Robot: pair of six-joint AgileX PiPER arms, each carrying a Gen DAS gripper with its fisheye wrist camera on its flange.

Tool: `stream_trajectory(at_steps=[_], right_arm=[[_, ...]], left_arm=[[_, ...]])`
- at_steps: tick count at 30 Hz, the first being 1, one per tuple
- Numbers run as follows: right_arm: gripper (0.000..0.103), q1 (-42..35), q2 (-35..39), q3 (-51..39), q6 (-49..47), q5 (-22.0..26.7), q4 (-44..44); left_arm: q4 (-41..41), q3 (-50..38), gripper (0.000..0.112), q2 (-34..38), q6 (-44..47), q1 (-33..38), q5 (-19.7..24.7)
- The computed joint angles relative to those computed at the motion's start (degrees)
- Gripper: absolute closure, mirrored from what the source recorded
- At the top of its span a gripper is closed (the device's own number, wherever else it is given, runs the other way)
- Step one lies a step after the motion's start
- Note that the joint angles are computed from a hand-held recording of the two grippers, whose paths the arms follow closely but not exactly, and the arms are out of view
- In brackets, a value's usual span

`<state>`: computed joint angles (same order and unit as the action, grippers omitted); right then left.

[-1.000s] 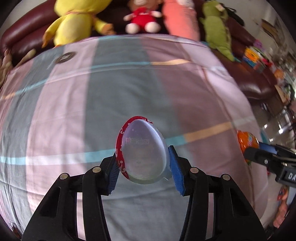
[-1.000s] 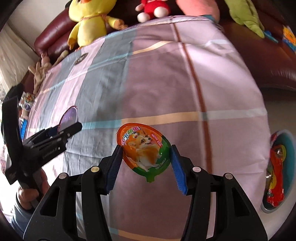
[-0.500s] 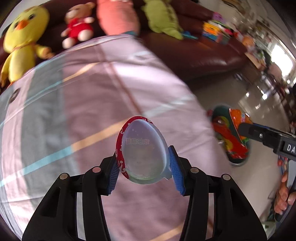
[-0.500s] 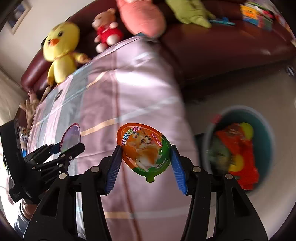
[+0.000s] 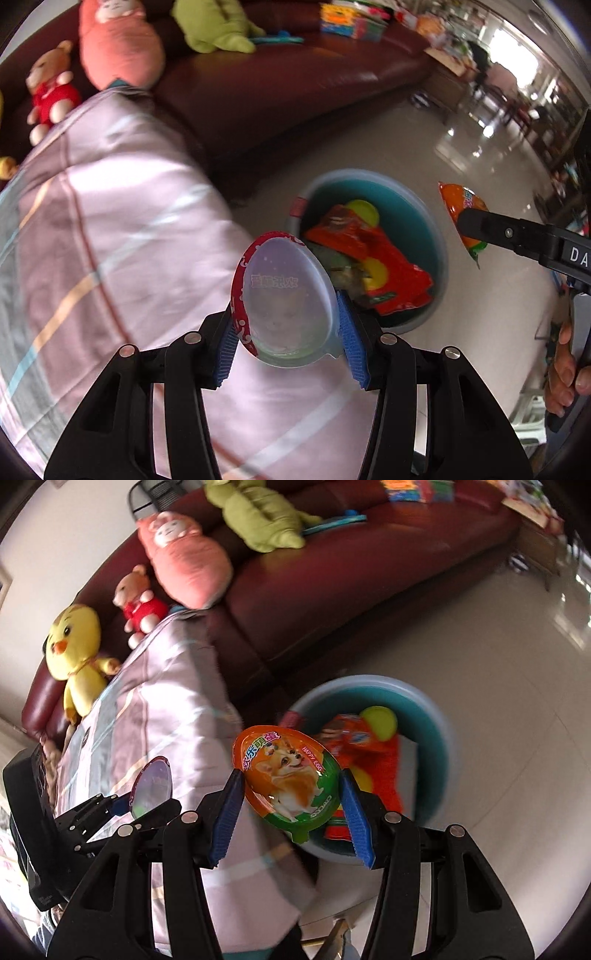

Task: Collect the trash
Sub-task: 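Carry the cup and egg toy over the teal bucket, then open the left gripper to drop the cup while the right drops the egg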

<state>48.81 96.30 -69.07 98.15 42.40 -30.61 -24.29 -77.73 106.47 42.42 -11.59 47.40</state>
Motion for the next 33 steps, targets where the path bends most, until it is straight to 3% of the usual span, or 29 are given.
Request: stream_trajectory(at_steps=[5, 15, 19, 21, 33], right_arm=[[0.053, -1.5, -4.2, 7.6, 3.4, -2.9, -0.9], [0.053, -4.8, -7.8, 14.4, 3.9, -6.1, -0.1], [0.053, -6.2, -8.0, 15.9, 3.3, -7.3, 0.8], [0.053, -6.8, -7.5, 15.9, 2.5, -7.8, 1.6], [0.052, -8.9, -1.2, 11.4, -6.0, -11.7, 7.2]], left_arm=[[1.7, -0.7, 0.062, 2.4, -2.9, -5.2, -0.9], [1.0, -4.8, 0.060, 8.6, -4.7, -12.4, 0.3], [1.5, -4.3, 0.032, 8.9, -4.2, -13.7, -1.3], [2.0, -3.1, 0.027, 8.2, -4.0, -13.8, -3.2], [3.0, -0.9, 0.025, 5.6, -4.6, -8.5, -2.2]])
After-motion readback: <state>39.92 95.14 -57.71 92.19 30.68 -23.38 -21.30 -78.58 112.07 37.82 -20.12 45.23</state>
